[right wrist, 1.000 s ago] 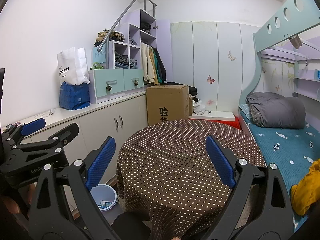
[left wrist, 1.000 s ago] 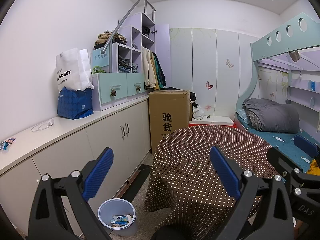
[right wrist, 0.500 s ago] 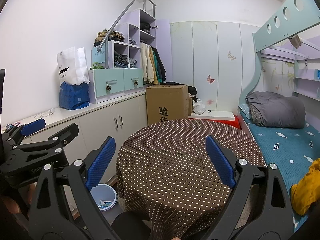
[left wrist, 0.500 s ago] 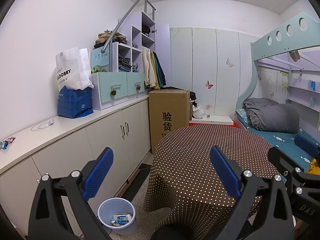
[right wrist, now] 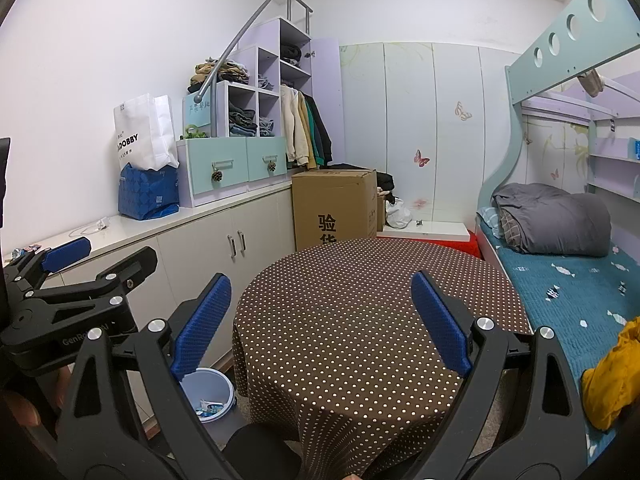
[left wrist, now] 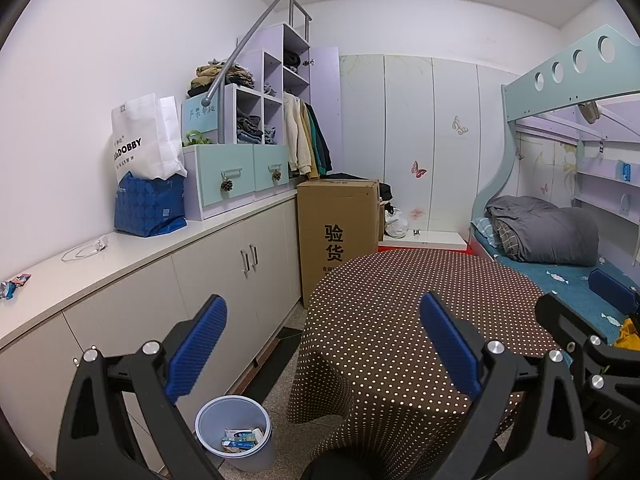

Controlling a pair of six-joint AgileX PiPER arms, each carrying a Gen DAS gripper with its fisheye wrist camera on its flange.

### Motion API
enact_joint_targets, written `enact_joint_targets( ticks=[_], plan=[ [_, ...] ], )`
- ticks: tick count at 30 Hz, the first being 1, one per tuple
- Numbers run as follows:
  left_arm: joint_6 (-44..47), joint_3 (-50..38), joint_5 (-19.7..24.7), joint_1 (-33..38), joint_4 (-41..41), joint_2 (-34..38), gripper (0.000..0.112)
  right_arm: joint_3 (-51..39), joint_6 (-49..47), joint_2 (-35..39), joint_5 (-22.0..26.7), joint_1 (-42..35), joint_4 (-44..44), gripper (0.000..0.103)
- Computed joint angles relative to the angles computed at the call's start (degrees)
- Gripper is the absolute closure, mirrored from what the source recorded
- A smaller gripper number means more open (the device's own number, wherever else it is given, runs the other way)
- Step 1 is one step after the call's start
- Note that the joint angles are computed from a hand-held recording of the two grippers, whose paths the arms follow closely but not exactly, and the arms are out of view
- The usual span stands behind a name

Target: Collect trash

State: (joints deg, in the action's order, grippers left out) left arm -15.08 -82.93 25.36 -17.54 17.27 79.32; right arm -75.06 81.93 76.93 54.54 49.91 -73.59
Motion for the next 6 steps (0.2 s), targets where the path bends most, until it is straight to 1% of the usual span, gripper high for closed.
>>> enact_joint_targets(
  ticks=[6],
  plan=[
    [0.27, -0.92, 1.27, 0.50, -0.96, 1.16, 0.017, 0.36, -0.21, -0.12, -0.73, -0.64, 0.83, 0.013]
  ],
)
